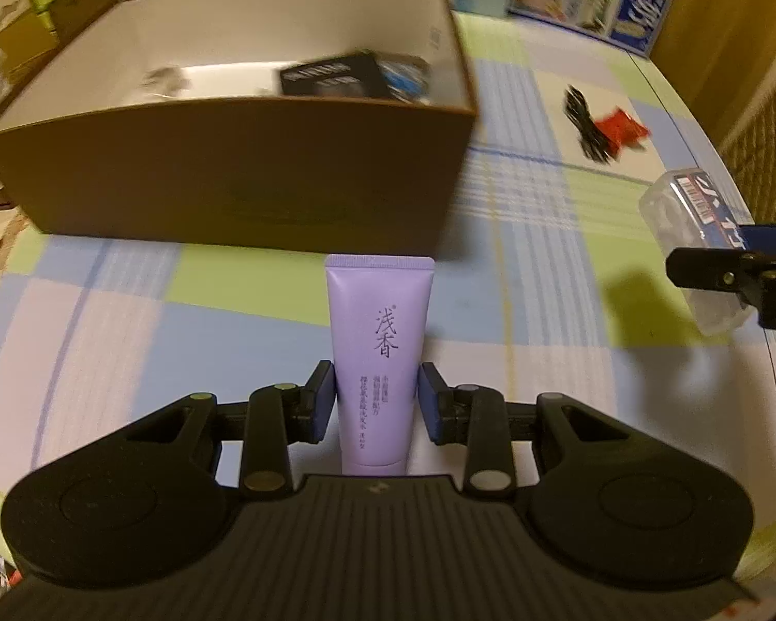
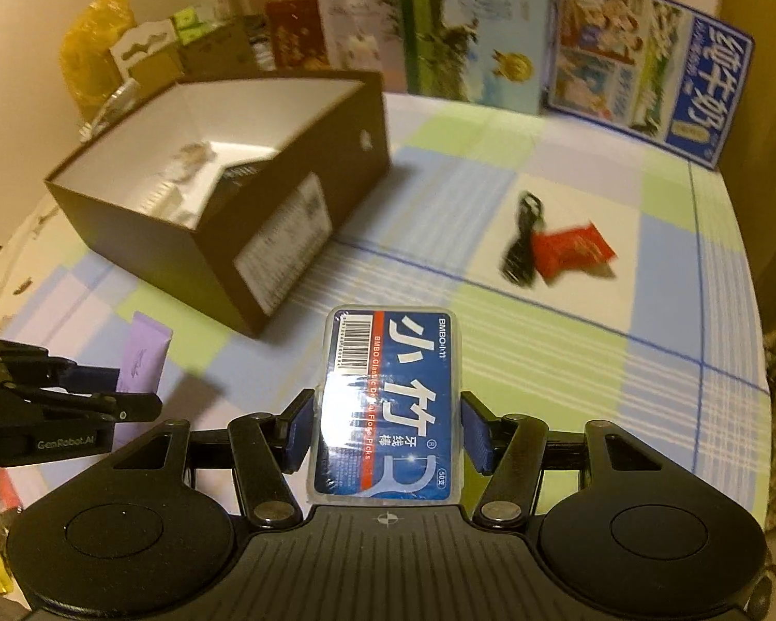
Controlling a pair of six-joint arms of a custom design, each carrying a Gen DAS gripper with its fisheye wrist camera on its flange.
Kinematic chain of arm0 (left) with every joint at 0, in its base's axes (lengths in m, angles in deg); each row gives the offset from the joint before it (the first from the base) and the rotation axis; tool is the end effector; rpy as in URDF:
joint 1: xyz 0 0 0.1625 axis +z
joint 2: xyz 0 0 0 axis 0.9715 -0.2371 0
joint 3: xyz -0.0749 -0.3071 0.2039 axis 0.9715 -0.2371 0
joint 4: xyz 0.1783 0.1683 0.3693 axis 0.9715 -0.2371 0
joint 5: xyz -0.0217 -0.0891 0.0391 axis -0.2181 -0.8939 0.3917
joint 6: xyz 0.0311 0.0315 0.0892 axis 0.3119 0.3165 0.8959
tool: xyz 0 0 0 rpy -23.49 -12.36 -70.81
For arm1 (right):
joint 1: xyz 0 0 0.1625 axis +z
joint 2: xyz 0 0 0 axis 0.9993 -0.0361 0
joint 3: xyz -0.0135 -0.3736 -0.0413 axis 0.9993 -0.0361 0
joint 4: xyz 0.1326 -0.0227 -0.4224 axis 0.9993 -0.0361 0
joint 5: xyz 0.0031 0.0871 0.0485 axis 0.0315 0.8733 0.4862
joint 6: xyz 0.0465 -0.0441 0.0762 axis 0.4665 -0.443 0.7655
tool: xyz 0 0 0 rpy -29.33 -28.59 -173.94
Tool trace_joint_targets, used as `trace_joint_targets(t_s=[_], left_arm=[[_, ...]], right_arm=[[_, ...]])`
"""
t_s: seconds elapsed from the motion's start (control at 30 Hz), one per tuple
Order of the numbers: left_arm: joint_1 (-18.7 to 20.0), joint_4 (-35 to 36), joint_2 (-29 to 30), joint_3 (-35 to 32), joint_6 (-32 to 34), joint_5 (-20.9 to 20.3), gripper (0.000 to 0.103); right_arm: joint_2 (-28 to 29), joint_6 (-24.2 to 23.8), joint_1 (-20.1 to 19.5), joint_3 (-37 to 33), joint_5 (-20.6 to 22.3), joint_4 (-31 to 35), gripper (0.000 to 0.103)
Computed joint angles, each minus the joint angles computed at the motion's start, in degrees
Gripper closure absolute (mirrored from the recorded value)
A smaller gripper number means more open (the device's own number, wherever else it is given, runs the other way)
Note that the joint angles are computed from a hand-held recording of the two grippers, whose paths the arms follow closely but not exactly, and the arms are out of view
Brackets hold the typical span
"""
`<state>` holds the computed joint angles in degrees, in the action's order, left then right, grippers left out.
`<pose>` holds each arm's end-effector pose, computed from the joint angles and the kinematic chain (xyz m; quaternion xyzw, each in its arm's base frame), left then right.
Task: Organize objects
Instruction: 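Carry the purple tube and blue toothpick box over the brown box with both tools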
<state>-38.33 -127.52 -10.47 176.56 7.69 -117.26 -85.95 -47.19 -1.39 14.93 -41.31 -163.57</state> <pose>-0.3769 -0.5592 0.0226 0.0782 0.8980 -0.2436 0.3580 0.0751 -0.6104 0.3672 0.3947 -0.8859 0.1408 0.1988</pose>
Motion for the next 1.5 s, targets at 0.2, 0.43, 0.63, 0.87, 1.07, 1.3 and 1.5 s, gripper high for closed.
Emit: trace_joint_targets(t_s=[0.2, 0.43, 0.63, 0.87, 1.07, 1.3, 1.5], left_arm=[[-0.28, -0.45, -5.22, 4.42, -2.36, 2.8, 0.074], [-0.77, -1.33, -10.28, 7.81, -2.2, 5.59, 0.074], [-1.17, -3.56, -13.8, 9.43, 0.98, 7.59, 0.074], [-0.69, -10.01, -16.01, 9.44, 9.35, 8.51, 0.074], [0.98, -18.14, -14.97, 6.51, 20.4, 8.02, 0.074], [4.17, -26.08, -11.1, 0.12, 32.58, 6.91, 0.074], [7.89, -26.82, -6.91, -7.19, 38.37, 4.93, 0.074]], right_arm=[[-0.19, 0.6, 2.58, 1.12, 2.35, -0.04, 0.048], [0.62, 1.45, 5.51, 1.83, 4.72, -0.41, 0.048], [1.93, 2.98, 7.79, 2.3, 6.18, -1.85, 0.048], [4.39, 5.01, 10.11, 1.99, 6.69, -4.09, 0.048], [8.28, 7.53, 12.02, -0.12, 6.78, -6.69, 0.048], [14.24, 10.78, 13.7, -4.54, 6.53, -8.58, 0.048], [19.93, 12.97, 14.56, -8.95, 5.28, -9.84, 0.048]])
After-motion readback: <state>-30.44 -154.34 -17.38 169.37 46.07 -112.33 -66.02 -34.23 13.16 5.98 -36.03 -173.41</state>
